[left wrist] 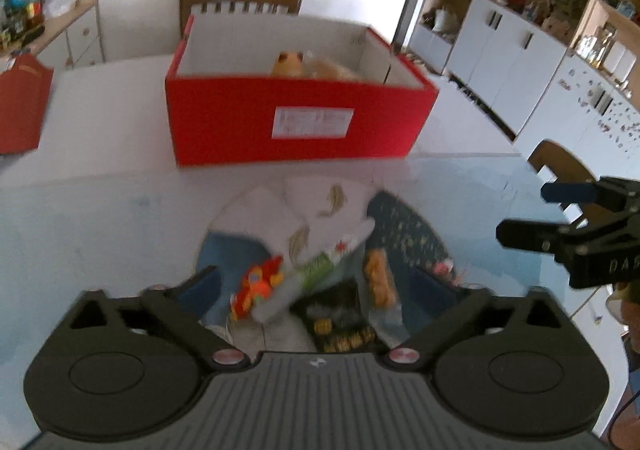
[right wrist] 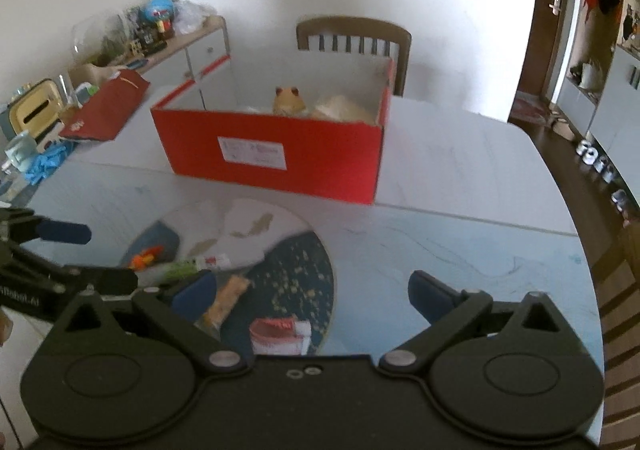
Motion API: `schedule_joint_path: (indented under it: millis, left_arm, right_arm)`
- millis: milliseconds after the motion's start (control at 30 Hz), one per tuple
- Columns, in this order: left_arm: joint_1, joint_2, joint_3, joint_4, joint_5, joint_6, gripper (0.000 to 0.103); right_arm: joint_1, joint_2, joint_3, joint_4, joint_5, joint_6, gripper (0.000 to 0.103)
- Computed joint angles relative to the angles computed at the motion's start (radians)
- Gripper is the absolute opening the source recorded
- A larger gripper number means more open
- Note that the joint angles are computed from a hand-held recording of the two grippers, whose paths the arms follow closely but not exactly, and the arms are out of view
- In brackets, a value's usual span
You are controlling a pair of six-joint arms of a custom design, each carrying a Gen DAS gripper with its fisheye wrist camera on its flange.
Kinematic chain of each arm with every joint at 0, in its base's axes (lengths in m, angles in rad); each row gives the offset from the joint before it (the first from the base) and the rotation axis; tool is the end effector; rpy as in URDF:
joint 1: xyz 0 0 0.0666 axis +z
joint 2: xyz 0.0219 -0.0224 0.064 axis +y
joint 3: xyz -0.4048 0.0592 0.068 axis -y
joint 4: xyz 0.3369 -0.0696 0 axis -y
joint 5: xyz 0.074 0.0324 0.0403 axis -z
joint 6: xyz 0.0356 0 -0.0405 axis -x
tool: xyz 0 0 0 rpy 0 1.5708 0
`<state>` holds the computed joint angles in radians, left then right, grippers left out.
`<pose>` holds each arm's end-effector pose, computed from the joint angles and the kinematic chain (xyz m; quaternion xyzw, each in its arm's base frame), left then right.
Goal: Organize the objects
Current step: 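Withdraw both tools from the box back toward the item pile, then grasp the black snack bag with the left tool while the right grasps the pink package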
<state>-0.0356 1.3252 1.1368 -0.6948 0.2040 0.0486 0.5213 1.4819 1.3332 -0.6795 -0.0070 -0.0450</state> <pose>0.3888 -0.0215 0.3924 0.0282 0.9368 -0.1099 0.3310 0.3997 0.2294 0.4090 -0.2211 0.9053 0.1045 0.3475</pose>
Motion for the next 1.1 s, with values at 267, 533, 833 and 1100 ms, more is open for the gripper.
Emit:
schedule_joint_path:
  millis: [267,533,833,1100]
  left_arm:
    - [-0.060,0.004,-0.059,0.017,-0.052,0.014,0.103]
    - [-0.082,0.023,-0.089,0.043,-0.088,0.025,0.103]
    - [-0.088,0.046,-0.101,0.071,-0.086,0.065,0.103]
    - [-0.084,0.063,-0.108,0.094,-0.099,0.066,0.103]
  right_arm:
    - [0.020,0.013,-0.049,0.008,0.012,0.005,0.102]
    - [0.030,0.034,-0.069,-0.004,0.053,0.008,0.101]
    - [0.034,0.062,-0.069,-0.013,0.061,0.002,0.096]
    - [0.048,0.085,-0.060,-0.009,0.075,0.021,0.087]
